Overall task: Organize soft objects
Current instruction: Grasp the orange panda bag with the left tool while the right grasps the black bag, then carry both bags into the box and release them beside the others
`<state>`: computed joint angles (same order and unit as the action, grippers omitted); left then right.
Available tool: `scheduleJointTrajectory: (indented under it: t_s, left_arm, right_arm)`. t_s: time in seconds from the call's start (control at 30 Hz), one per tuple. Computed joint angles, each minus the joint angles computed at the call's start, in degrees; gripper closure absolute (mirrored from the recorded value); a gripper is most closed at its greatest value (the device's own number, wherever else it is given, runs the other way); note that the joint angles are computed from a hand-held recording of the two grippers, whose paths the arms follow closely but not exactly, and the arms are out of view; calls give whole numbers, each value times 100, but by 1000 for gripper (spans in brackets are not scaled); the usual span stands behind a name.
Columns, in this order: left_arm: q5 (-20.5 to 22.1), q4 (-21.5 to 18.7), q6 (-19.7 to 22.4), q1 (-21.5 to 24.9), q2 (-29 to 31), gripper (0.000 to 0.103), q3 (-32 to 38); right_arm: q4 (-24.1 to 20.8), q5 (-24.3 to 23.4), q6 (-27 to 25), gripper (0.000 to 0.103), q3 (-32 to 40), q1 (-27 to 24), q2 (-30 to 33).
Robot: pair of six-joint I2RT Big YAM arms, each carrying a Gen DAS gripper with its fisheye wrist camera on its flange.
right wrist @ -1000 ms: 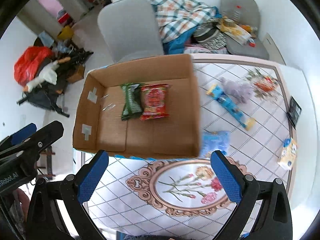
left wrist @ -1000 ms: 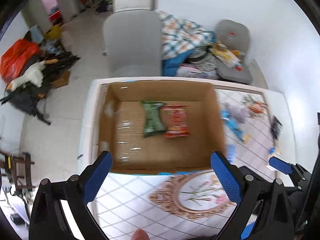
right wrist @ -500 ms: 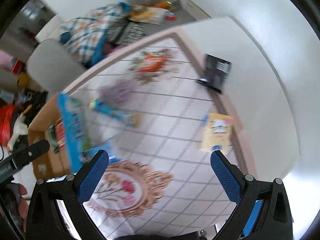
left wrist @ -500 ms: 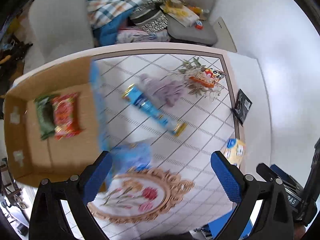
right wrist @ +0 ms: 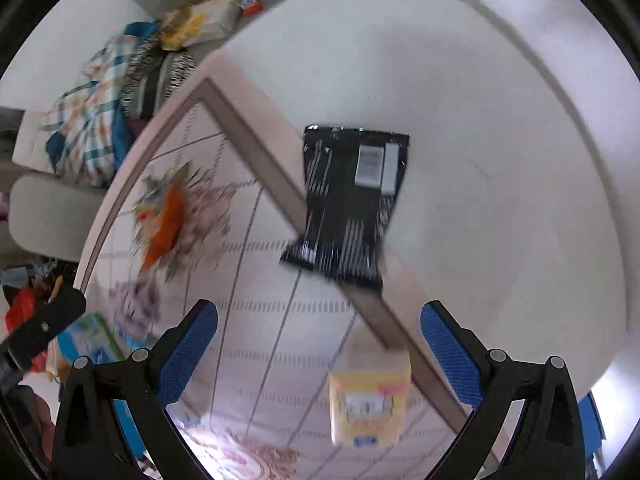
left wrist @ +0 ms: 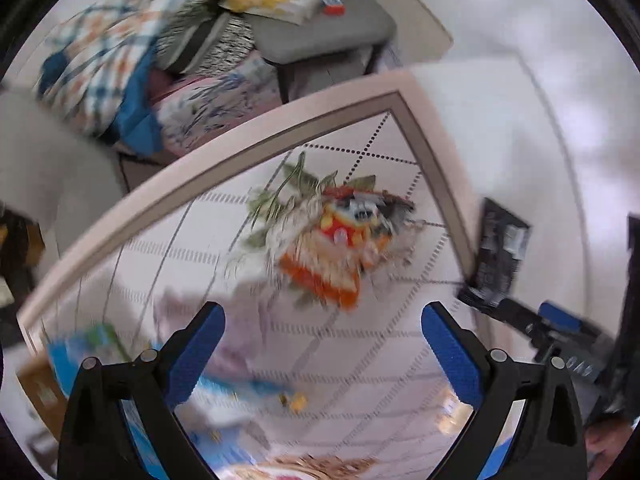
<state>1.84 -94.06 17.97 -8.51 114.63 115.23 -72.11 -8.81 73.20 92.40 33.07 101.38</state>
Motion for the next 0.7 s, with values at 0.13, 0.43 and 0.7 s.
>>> scheduleJointTrajectory:
  t_s: [0.13, 0.43, 0.7]
  left_arm:
    - [-329, -44, 249, -158, 610, 2, 335]
    - [-431, 28, 457, -414, 917, 34, 133]
    - [-351, 338, 54, -365, 577, 61, -282]
  right_arm:
    - [223, -280, -172, 17, -153, -297, 268]
    - [347, -487, -422, 29, -176, -480, 598]
    - [71, -206, -542, 47, 36, -423, 683]
